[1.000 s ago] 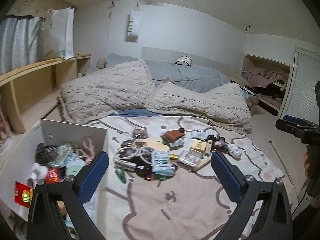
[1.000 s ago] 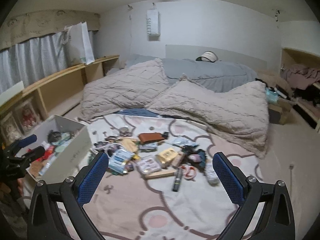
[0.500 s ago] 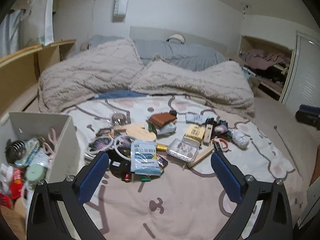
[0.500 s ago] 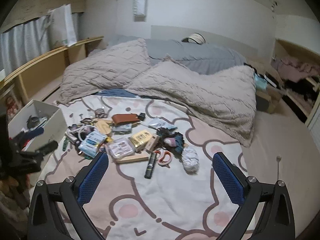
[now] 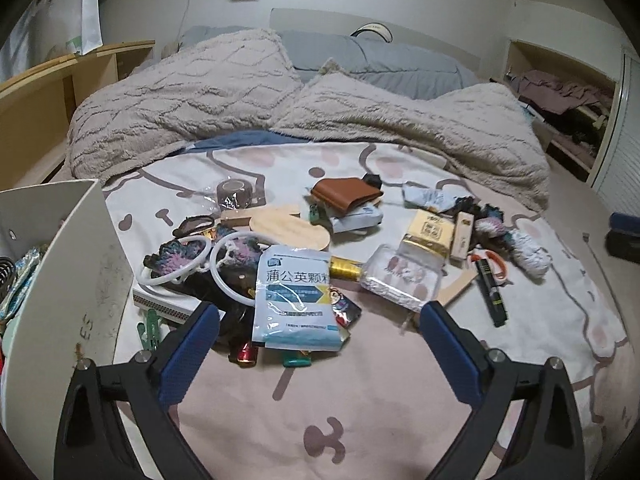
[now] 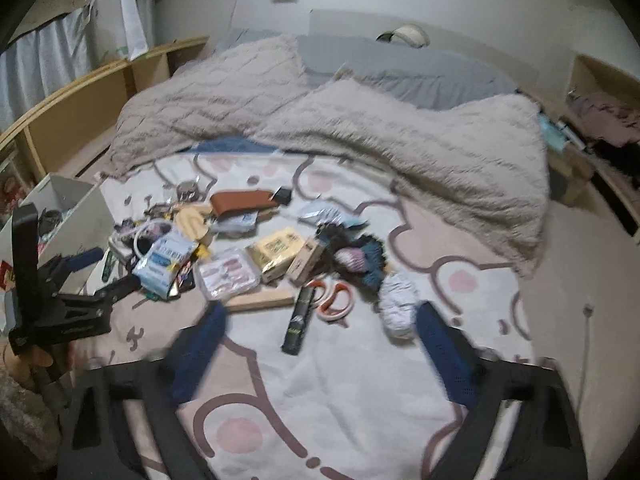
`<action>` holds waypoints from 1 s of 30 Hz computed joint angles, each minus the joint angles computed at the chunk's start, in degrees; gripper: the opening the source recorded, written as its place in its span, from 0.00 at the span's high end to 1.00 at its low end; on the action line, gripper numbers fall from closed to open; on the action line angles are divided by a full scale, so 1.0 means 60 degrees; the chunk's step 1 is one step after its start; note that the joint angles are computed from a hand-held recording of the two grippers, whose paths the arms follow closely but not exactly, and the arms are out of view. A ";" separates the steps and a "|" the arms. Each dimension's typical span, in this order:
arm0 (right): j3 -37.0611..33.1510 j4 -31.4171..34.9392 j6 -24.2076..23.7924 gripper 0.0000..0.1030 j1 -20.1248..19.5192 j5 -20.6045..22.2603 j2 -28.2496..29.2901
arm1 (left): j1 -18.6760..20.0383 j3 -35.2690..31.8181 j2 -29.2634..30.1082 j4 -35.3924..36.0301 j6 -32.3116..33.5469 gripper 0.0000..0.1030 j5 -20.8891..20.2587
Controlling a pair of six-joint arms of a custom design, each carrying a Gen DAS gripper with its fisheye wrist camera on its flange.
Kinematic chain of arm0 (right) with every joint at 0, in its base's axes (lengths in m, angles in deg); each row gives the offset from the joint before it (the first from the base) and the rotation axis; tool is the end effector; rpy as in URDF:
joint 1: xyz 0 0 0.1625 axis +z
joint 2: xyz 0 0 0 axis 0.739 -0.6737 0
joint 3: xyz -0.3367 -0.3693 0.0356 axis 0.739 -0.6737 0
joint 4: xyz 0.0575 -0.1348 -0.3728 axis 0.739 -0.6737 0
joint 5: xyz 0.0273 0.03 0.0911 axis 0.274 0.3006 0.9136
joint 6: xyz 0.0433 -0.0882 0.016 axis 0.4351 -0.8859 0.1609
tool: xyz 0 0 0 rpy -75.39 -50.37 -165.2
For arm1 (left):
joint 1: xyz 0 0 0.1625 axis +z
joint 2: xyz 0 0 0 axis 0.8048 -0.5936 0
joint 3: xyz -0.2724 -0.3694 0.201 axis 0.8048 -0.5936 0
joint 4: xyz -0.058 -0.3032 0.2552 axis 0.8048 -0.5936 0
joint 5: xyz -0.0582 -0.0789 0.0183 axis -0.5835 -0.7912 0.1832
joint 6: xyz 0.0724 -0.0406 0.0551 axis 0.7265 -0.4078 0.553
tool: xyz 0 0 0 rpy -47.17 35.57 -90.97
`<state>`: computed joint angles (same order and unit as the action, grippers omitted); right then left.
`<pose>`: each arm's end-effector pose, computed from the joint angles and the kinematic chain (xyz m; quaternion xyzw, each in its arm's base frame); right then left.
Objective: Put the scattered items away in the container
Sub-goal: 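Grasp the black AUTO spray can with the right gripper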
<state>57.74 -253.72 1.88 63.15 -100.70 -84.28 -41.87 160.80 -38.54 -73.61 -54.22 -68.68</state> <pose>0.2018 -0.3130 0.3449 0.2928 -0.8700 0.2656 0.2948 -0.2937 -0.2810 0.1282 0.0863 0.8457 -0.4006 0.3419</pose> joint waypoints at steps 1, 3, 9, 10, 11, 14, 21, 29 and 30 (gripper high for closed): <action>-0.0008 0.0111 0.0056 0.20 -0.0118 0.0122 0.0063 | 0.0079 0.0004 0.0042 -0.0018 0.0034 0.04 0.0017; 0.0046 0.0163 0.0122 0.21 -0.0356 0.0366 0.0231 | 0.0212 0.0015 0.0119 -0.0009 0.0083 0.04 0.0069; 0.0008 0.0805 0.0666 0.34 -0.0879 0.0646 0.0717 | 0.0705 0.0040 0.0384 -0.0162 0.0344 0.06 0.0188; 0.0029 0.0706 0.0701 0.34 -0.0931 0.0571 0.0880 | 0.0789 0.0053 0.0426 -0.0260 0.0389 0.06 0.0192; 0.0042 0.0627 0.0736 0.34 -0.0983 0.0538 0.0987 | 0.0881 0.0080 0.0476 -0.0426 0.0461 0.06 0.0190; -0.0021 0.0698 0.1099 0.34 -0.1175 0.0470 0.1280 | 0.1088 0.0137 0.0621 -0.0871 0.0640 0.07 0.0160; -0.0150 0.0620 0.1602 0.43 -0.1452 0.0079 0.1884 | 0.1377 0.0106 0.0779 -0.1189 0.0939 0.07 0.0136; -0.0376 0.0590 0.1831 0.51 -0.1457 -0.0230 0.2557 | 0.1517 0.0049 0.0737 -0.0996 0.0974 0.10 0.0068; -0.0390 0.0558 0.1833 0.52 -0.1434 -0.0326 0.2670 | 0.1532 0.0021 0.0739 -0.0930 0.0986 0.10 0.0064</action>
